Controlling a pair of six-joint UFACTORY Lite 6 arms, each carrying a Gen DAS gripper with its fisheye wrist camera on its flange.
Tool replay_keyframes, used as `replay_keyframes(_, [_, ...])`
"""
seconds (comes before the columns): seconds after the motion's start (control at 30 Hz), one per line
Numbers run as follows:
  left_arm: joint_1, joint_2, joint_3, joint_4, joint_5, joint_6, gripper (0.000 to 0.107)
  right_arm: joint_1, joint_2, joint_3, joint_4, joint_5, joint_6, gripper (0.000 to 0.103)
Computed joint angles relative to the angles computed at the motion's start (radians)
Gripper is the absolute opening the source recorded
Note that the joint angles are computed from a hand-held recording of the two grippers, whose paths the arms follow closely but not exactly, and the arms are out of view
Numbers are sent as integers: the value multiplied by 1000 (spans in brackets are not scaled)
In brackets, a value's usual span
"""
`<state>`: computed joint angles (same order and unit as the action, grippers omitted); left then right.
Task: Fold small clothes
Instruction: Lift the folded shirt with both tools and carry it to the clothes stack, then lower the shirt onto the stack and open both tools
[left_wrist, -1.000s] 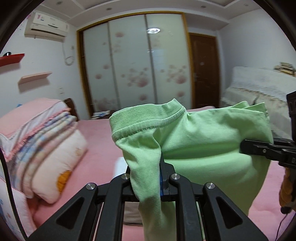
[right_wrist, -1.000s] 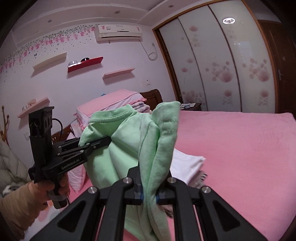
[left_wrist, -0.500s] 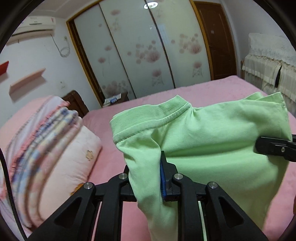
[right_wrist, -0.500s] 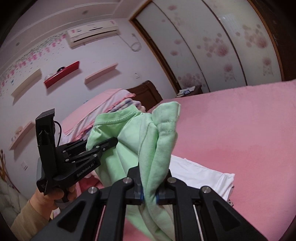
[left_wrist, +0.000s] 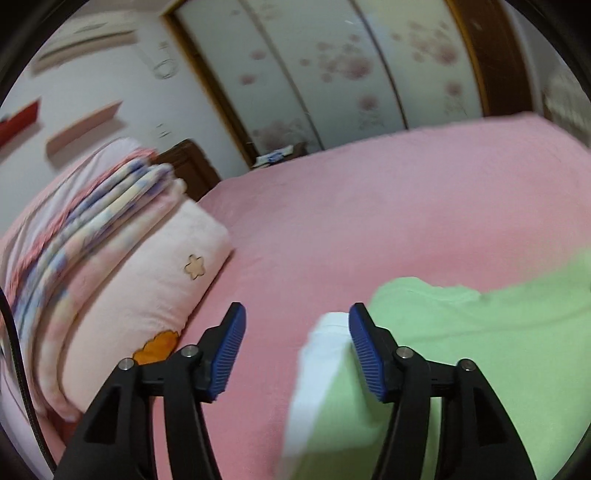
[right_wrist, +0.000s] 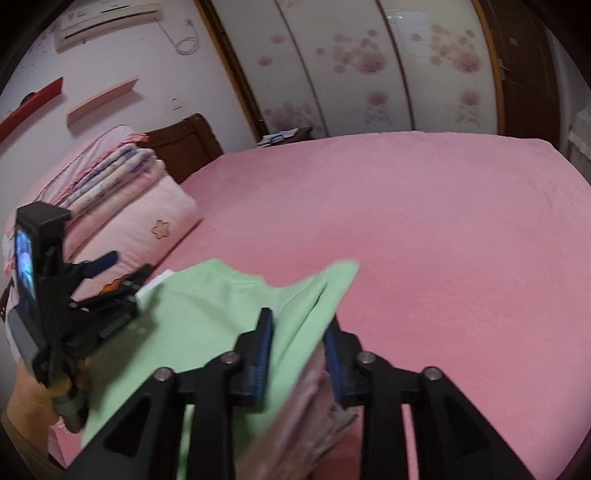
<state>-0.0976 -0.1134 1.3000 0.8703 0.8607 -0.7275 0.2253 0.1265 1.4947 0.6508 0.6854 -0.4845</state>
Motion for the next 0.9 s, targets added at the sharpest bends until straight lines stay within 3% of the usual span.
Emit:
replay_keyframes(0.13, [85,-136,-56,30,11,-42,72,-90,-85,-70,86,-16,-95,43])
replay_keyframes(0.27, [196,-254,-101,-137,-63,131,72,-110,-164,-68,141,57,-157,43])
replay_keyframes(0.4, [211,-354,-162,-261,-53,244,72,-52,-279,-107,123,103,-143,43])
replay_keyframes(0.57, [27,-570,-325,-271,25,180,72,97,-420,-242,70,113,-62,43])
replay_keyframes(0.77, [-353,-777,-599,-79,239,-142,71,317,-618,-533,-133,-40,108,43])
replay_keyframes(0.83, [-386,-871,-653,-95,257,-192,74,322,-685,-626,-114,-62,82,43])
replay_keyframes(0.9, [-319,-954,-691,-170,212,-158,78,347,-745,-685,-152,-90,103,43])
